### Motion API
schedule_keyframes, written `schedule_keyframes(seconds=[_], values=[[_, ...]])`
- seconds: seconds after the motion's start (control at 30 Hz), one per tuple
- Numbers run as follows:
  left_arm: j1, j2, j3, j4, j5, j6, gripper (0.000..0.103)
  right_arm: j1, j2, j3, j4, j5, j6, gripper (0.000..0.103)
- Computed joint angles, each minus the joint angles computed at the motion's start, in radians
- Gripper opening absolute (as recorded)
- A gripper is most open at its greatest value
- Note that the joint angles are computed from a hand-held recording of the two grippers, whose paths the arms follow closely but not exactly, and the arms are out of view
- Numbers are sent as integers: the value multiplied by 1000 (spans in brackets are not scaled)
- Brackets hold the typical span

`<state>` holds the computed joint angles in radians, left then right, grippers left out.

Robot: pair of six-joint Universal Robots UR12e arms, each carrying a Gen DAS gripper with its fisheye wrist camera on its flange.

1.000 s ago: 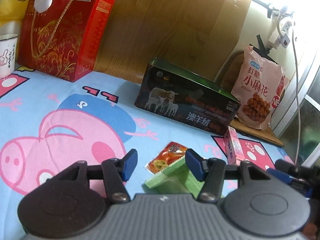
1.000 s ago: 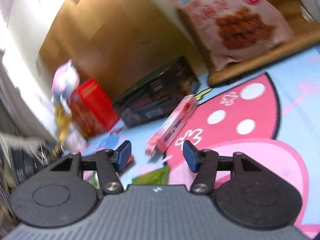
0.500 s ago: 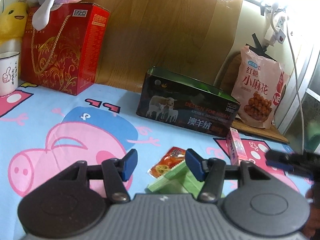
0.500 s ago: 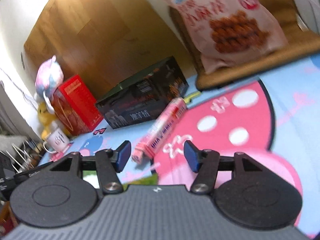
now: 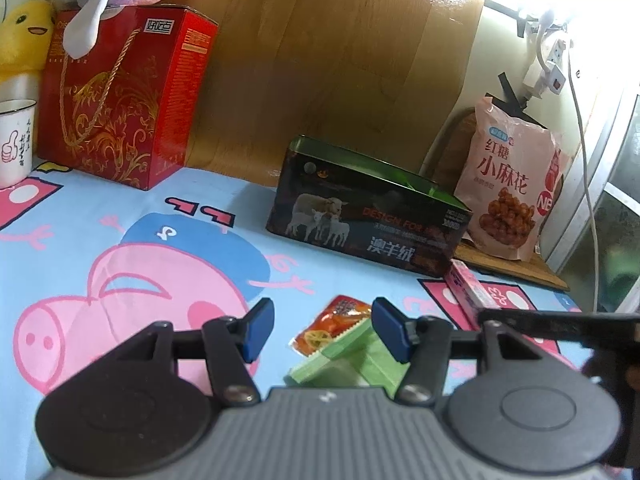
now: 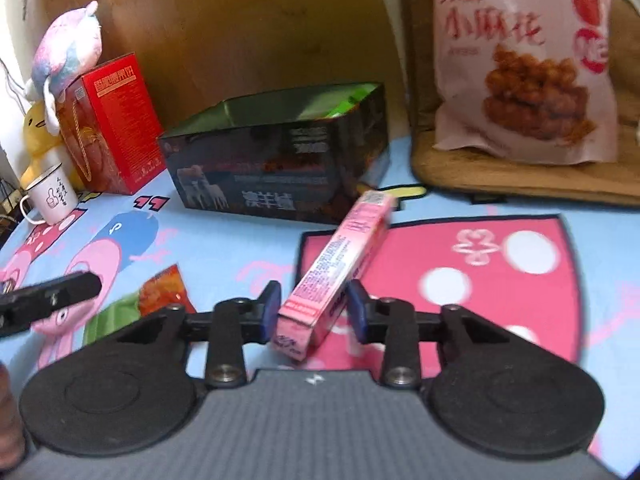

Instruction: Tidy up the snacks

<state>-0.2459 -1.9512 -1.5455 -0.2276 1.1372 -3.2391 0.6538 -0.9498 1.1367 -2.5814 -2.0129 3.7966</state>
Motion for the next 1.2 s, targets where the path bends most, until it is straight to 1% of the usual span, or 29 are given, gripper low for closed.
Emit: schedule_keyframes(seconds=[0.07, 0.1, 0.13, 0.17, 0.23, 0.27, 0.3, 0.37, 0.4, 0.43, 0.5, 0.6, 0.73, 0.9, 0.93, 1.07, 1.13, 1.17, 1.2], values=[[2, 0, -1, 1, -8, -1, 56, 1, -37, 57, -32, 8, -58, 31], [2, 1, -2, 2, -11, -4, 56, 5, -52, 79, -31, -15, -75, 31], [3, 1, -2, 2, -14, -6, 57, 12, -66, 97, -20, -62, -78, 33], [3, 1, -2, 1, -14, -8, 57, 20, -76, 110, 8, -126, -62, 34], [2, 1, -1, -4, -10, -10, 57, 34, -92, 126, 88, -257, 22, 36], [2, 1, 0, -6, -9, -11, 57, 37, -102, 144, 82, -283, 54, 36], [2, 0, 0, -9, -6, -12, 57, 38, -114, 170, 41, -285, 77, 36], [2, 0, 2, -16, -2, -13, 57, 39, -133, 221, -77, -264, 95, 45], [1, -1, 3, -19, 0, -14, 57, 42, -133, 232, -116, -264, 91, 54], [1, -1, 3, -21, 1, -15, 57, 47, -128, 232, -130, -275, 85, 61], [1, -1, 5, -26, 4, -15, 57, 53, -113, 214, -122, -287, 64, 67], [0, -2, 6, -28, 7, -13, 57, 50, -97, 185, -80, -271, 51, 74], [0, -2, 7, -33, 4, -12, 57, 43, -84, 168, -97, -252, 12, 77], [1, -2, 8, -39, -1, -9, 57, 25, -74, 145, -60, -217, -72, 77], [0, -2, 8, -39, 0, -9, 59, 20, -74, 144, -53, -203, -87, 77], [0, -4, 11, -47, 4, -8, 59, -1, -69, 137, -50, -136, -175, 76], [0, -5, 14, -52, 5, -8, 59, -12, -69, 135, -39, -72, -201, 58], [0, -6, 15, -55, 6, -9, 59, -11, -67, 138, -64, -69, -208, 52], [0, -7, 16, -56, 4, -10, 59, -10, -67, 136, -69, -59, -217, 40]])
